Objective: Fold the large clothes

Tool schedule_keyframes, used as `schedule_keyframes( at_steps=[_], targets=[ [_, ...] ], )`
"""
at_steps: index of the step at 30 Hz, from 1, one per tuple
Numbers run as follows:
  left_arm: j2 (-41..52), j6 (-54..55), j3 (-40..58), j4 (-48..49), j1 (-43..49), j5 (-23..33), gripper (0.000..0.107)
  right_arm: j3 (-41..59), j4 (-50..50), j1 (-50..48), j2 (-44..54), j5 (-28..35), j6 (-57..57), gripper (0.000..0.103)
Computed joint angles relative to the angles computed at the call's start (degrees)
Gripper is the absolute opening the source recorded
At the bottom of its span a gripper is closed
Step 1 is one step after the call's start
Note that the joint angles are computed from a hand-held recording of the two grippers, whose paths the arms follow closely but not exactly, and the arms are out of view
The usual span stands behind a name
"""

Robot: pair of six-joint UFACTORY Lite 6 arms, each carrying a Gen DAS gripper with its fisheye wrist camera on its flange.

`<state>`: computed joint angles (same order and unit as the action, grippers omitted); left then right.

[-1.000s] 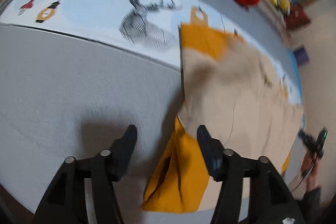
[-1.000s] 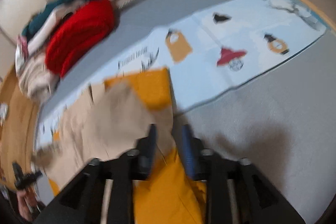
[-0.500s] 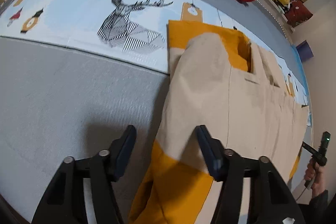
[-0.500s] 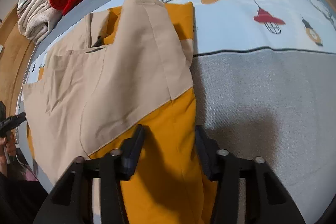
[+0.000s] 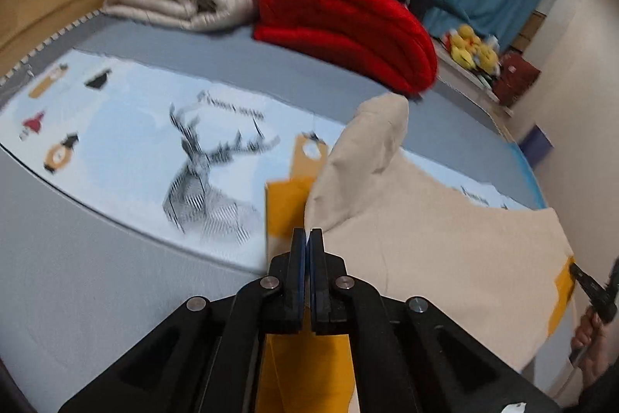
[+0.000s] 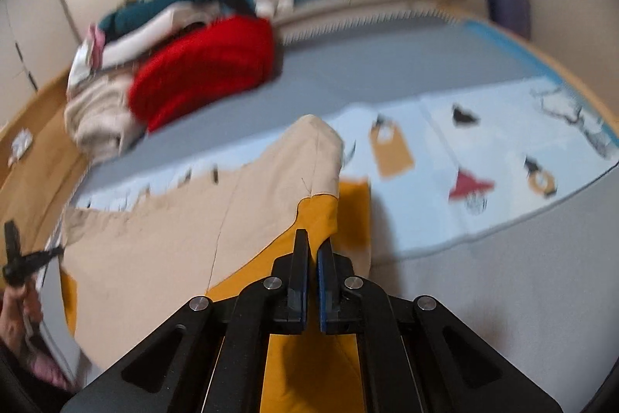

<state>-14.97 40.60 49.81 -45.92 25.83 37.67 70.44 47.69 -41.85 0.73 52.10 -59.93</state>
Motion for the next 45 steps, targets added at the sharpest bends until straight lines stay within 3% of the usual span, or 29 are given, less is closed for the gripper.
schedule_keyframes(
  at_steps=[4, 7, 14, 18, 20, 22, 23, 27, 31, 36, 40, 45],
  targets=[
    [6.81, -3.65, 3.18, 0.40, -4.39, -8.61, 0.000, 1.06, -1.77, 7.68, 3.81, -9.88, 4.84, 0.004],
    [13.88, -10.80, 5.16, 8.50, -8.85, -14.91, 0.000, 2.76, -5.73, 11.93, 9.31, -16.17, 8.69, 0.004],
    [25.94, -21.84, 7.34, 19.80, -11.93, -19.63, 0.004, 6.08, -24.14, 17.84, 21.79, -22.08, 25.91, 0.004],
    [28.52, -31.50, 8.94, 29.97, -13.37, -17.56, 0.009, 6.68, -33.74, 19.58, 24.86, -23.44, 33.80, 0.011],
    [26.19, -34.08, 8.53, 33.14, -13.55, -16.62, 0.016, 6.30, -37.56, 19.46, 24.66, -23.90, 37.12, 0.022],
    [22.80, -37.94, 8.03, 36.73, -13.69, -15.16, 0.037, 5.98, -37.57, 18.43, 23.17, -23.84, 36.92, 0.027],
    [20.88, -40.67, 7.51, 39.50, -14.21, -15.04, 0.039, 5.96, -37.50, 17.98, 22.28, -23.50, 36.78, 0.027],
    [11.18, -41.02, 4.48, 42.64, -17.77, -12.34, 0.042, 2.30, -27.19, 14.87, 13.39, -22.68, 24.19, 0.031],
    [4.45, -43.90, 0.28, 46.23, -25.48, -10.37, 0.044, -4.07, -18.27, 13.28, 5.08, -16.21, 7.97, 0.038],
    [2.11, -53.11, -1.81, 53.08, -33.46, -8.84, 0.044, -12.59, -23.47, 14.58, 1.46, -13.54, 3.41, 0.038],
    [0.95, -57.43, -2.83, 56.02, -38.09, -7.70, 0.044, -18.50, -29.00, 15.56, -0.61, -15.03, 3.34, 0.038],
    [1.86, -53.62, -4.52, 52.15, -39.76, -8.15, 0.044, -19.07, -33.15, 15.57, -0.33, -14.55, 5.27, 0.038]
  ],
)
